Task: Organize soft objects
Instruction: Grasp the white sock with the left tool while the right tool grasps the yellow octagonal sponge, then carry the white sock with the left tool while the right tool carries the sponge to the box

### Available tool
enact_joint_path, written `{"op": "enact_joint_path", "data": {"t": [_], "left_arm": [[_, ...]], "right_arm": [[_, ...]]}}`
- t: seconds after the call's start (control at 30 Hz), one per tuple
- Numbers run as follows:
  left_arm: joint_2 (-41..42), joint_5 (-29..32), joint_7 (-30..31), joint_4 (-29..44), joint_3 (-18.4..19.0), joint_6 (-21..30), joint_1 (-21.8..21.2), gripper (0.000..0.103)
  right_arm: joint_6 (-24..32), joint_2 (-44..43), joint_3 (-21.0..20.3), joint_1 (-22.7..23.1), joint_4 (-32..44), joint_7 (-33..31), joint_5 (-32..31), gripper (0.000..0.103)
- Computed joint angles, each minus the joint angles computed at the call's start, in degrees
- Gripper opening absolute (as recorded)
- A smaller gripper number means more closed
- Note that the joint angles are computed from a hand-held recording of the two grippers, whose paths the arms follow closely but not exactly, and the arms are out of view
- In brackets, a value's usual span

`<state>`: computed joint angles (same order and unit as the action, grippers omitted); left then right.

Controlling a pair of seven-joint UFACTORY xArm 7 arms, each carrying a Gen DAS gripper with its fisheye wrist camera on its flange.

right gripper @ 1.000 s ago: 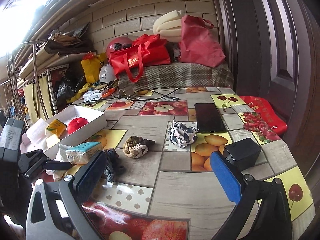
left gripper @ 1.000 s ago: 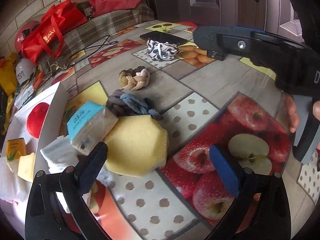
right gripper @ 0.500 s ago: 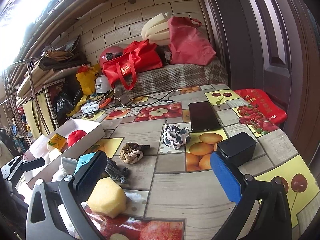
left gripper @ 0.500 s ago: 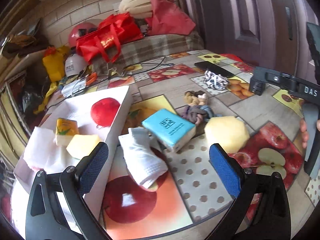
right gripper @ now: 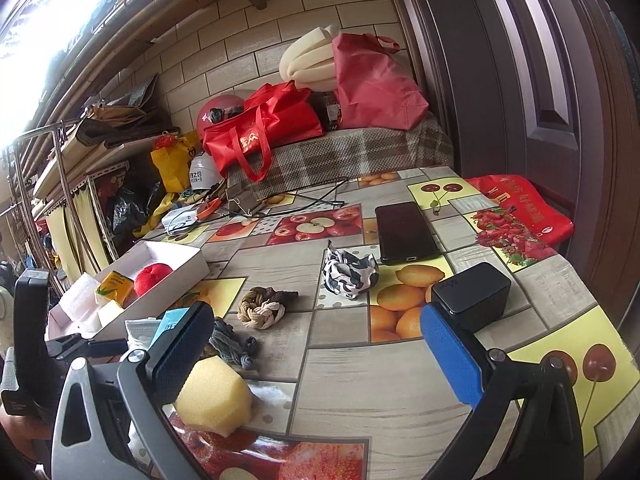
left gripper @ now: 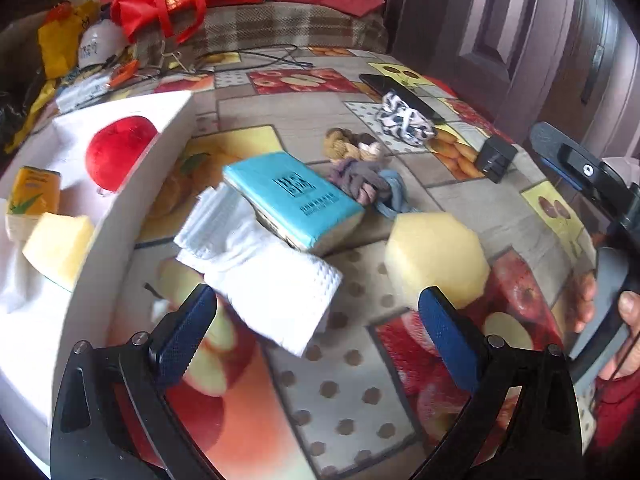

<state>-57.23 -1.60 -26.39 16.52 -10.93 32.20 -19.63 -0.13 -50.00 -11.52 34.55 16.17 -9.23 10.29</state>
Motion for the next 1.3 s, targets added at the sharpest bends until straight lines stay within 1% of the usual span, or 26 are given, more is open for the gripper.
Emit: {"op": "enact_joint_path", "data": {"t": [0.03, 0.07, 0.1, 0.17, 0.2, 0.27, 0.3, 0.37, 0.43, 0.5, 0.57, 0.6, 0.63, 0.67, 0.73, 0.8, 0.87, 0.97, 1.0, 1.07, 1.1, 1.13, 1.17, 1.2, 1.27, 1.3], "left_arm": [[0.10, 0.39, -0.63, 0.19, -0.42, -0.14, -0.97, 0.102], [-1.43, 0.85, -1.41, 0.08, -2.65, -0.13, 0.12, 0.102], [-3.79, 1.70, -2.62, -0.50, -3.87, -0.40, 0.87, 0.102], [-8.62, 3.86, -5.04, -0.98, -5.67, 1.84, 3.41, 0.102], [-10.14, 5.38, -5.95, -0.75, -6.68, 3.66, 5.07, 0.102], [-11.09, 6.78, -5.02, -0.70, -5.16, 5.79, 5.37, 0.102], [-10.65, 6.65, -4.38, -0.63, -4.05, 6.21, 4.95, 0.102], [-9.15, 6.13, -3.55, -0.57, -2.83, 5.77, 4.26, 0.102], [-7.36, 5.89, -3.64, -0.27, -3.03, 4.56, 4.33, 0.102], [-6.89, 5.95, -4.85, -0.18, -3.97, 4.23, 4.97, 0.102], [-7.24, 6.06, -5.89, -0.36, -4.20, 4.34, 5.35, 0.102], [-7.22, 6.15, -6.14, -0.37, -4.17, 4.40, 5.40, 0.102], [-6.99, 6.22, -6.26, -0.24, -4.13, 4.54, 5.39, 0.102], [-6.63, 6.27, -6.30, -0.06, -4.04, 4.67, 5.33, 0.102], [-5.36, 6.13, -6.43, 0.48, -3.79, 4.40, 5.16, 0.102], [-3.72, 5.80, -6.98, 1.27, -3.79, 3.79, 5.17, 0.102], [-1.63, 6.03, -8.24, 2.53, -4.78, 3.41, 5.97, 0.102], [2.06, 6.11, -10.05, 4.55, -5.48, 2.69, 6.48, 0.102], [3.43, 6.80, -10.73, 5.46, -6.29, 2.75, 7.19, 0.102], [6.04, 9.49, -11.76, 7.28, -8.36, 3.58, 9.23, 0.096], [7.13, 10.35, -11.96, 7.75, -8.53, 3.98, 9.54, 0.081], [7.88, 10.00, -11.28, 7.39, -7.06, 3.64, 8.46, 0.062], [7.70, 9.74, -11.00, 6.60, -6.14, 3.15, 7.61, 0.062], [6.72, 10.51, -11.03, 5.62, -6.44, 2.39, 7.51, 0.059], [5.28, 10.51, -9.87, 4.55, -5.36, 1.87, 5.98, 0.052], [4.42, 10.42, -9.37, 3.96, -4.95, 1.36, 5.40, 0.047]], "right_arm": [[-0.02, -0.08, -0.16, 0.21, -0.02, -0.06, 0.00, 0.103], [0.00, -0.26, -1.00, 0.92, -0.01, -0.52, -0.02, 0.103], [0.09, -0.55, -1.83, 1.81, -0.03, -1.04, 0.01, 0.103], [0.70, -1.19, -3.95, 4.24, 0.14, -2.57, 0.14, 0.103], [2.70, -1.59, -5.68, 6.15, 0.68, -3.91, 0.25, 0.103], [9.63, -2.15, -8.78, 9.86, 2.55, -7.31, 1.20, 0.103], [12.48, -2.38, -9.33, 10.90, 3.14, -8.73, 1.69, 0.103], [16.69, -2.37, -8.28, 11.29, 3.73, -10.93, 1.97, 0.103], [20.23, -1.20, -5.98, 10.97, 4.58, -12.67, 1.70, 0.103], [23.07, 1.47, -2.50, 9.36, 5.79, -13.33, 0.91, 0.102], [26.50, 5.30, 0.74, 7.38, 7.76, -13.40, 0.15, 0.092], [28.29, 7.26, 1.92, 6.48, 8.89, -13.42, 0.05, 0.081], [29.82, 8.79, 2.41, 5.94, 9.86, -13.77, 0.49, 0.066], [29.88, 8.77, 2.66, 5.53, 9.78, -14.41, 1.34, 0.066], [29.33, 8.02, 2.56, 4.88, 9.38, -15.91, 3.58, 0.061], [27.99, 6.99, 2.93, 3.03, 8.63, -15.73, 5.94, 0.060], [26.65, 6.35, 2.56, 1.24, 8.22, -15.12, 9.09, 0.060], [27.46, 7.16, 1.07, 0.03, 8.97, -15.70, 13.66, 0.060], [27.99, 7.67, 1.14, -0.38, 9.41, -15.93, 14.72, 0.060], [28.55, 7.96, 1.97, -1.40, 9.68, -16.72, 16.28, 0.060], [28.58, 7.90, 2.65, -2.03, 9.64, -17.14, 16.86, 0.060], [28.60, 7.84, 3.30, -2.63, 9.64, -17.54, 17.30, 0.060], [28.56, 7.73, 3.86, -3.10, 9.60, -17.86, 17.73, 0.060], [28.50, 7.61, 4.23, -3.44, 9.53, -18.19, 18.15, 0.060], [28.40, 7.71, 4.73, -4.05, 9.56, -18.61, 18.84, 0.060], [28.33, 7.78, 4.96, -4.35, 9.58, -18.68, 19.12, 0.060]]}}
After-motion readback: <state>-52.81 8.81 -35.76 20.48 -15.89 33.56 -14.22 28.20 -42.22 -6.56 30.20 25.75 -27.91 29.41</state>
